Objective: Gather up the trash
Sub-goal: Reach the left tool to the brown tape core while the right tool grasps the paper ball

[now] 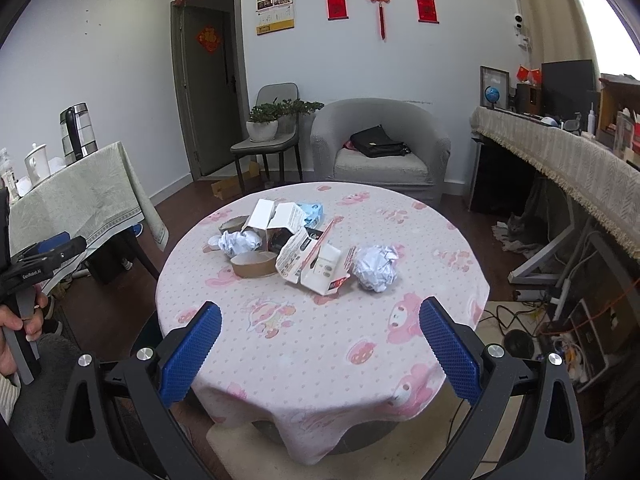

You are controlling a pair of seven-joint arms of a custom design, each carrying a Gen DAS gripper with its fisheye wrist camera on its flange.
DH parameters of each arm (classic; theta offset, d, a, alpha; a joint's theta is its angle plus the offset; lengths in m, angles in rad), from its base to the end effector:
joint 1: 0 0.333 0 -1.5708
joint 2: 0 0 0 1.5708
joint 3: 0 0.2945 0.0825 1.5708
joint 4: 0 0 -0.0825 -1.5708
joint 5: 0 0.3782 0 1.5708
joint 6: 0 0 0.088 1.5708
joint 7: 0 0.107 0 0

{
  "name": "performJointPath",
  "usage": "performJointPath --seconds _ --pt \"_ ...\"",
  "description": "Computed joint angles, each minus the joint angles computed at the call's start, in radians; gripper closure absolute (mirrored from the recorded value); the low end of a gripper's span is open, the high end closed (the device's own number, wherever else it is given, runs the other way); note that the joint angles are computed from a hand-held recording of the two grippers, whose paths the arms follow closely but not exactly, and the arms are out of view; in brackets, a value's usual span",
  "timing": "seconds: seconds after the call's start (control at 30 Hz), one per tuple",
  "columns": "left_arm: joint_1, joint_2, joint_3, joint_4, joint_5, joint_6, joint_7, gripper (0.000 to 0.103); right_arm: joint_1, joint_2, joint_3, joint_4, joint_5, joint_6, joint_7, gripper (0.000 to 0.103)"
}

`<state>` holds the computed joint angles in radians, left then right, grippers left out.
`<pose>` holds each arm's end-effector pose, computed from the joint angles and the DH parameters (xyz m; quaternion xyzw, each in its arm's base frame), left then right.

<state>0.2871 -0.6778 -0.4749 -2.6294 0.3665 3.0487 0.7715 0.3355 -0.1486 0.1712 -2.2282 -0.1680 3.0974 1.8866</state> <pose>0.3976 -0.1273 0.5350 -0.6610 0.5457 -0.3602 0.3680 0.4683 0.2807 0.5404 -0.7200 0.4947 -0.2283 0.4299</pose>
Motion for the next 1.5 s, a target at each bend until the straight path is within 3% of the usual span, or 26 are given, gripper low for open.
performJointPath --seconds 0.3,0.5,0.67,0.73,0.83,0.93,1.0,1.07,1.17,1.27,1.5 --pt "0.041 0.182 -0.053 0.129 0.062 0.060 0.023 0.004 0.021 0.150 -0.037 0.203 0.022 -0.100 -0.076 0.003" --pt "0.109 0.301 -0.136 0.221 0.142 0.064 -0.001 0.004 0.039 0.269 -0.063 0.376 0.021 -0.193 -0.117 0.003" --pt "0.086 0.411 -0.129 0.307 0.219 0.026 -0.017 0.005 0.047 0.350 -0.073 0.496 0.040 -0.242 -0.154 0.003" --pt "0.102 0.453 -0.152 0.354 0.278 -0.031 -0.056 0.004 0.042 0.376 -0.067 0.532 0.072 -0.250 -0.186 0.003" --pt "0.083 0.516 -0.140 0.405 0.336 -0.065 -0.088 0.005 0.035 0.412 -0.061 0.571 0.114 -0.242 -0.225 0.003" --pt "0.034 0.583 -0.107 0.452 0.346 -0.089 -0.042 0.005 0.033 0.438 -0.068 0.587 0.134 -0.228 -0.242 0.003" --pt "-0.010 0.625 -0.078 0.471 0.304 -0.079 0.052 0.009 0.028 0.441 -0.070 0.573 0.147 -0.212 -0.252 0.003" --pt "-0.057 0.667 -0.052 0.484 0.188 -0.076 0.208 0.018 0.020 0.445 -0.069 0.566 0.161 -0.228 -0.266 0.003" --pt "-0.099 0.714 -0.023 0.505 0.156 -0.087 0.257 0.022 0.011 0.450 -0.067 0.568 0.182 -0.239 -0.283 0.003" --pt "-0.111 0.761 -0.031 0.527 -0.069 -0.090 0.439 0.028 -0.011 0.450 -0.047 0.565 0.231 -0.236 -0.322 0.003" --pt "-0.204 0.796 0.059 0.577 -0.081 -0.100 0.446 0.032 -0.038 0.461 -0.020 0.577 0.329 -0.297 -0.442 0.004"
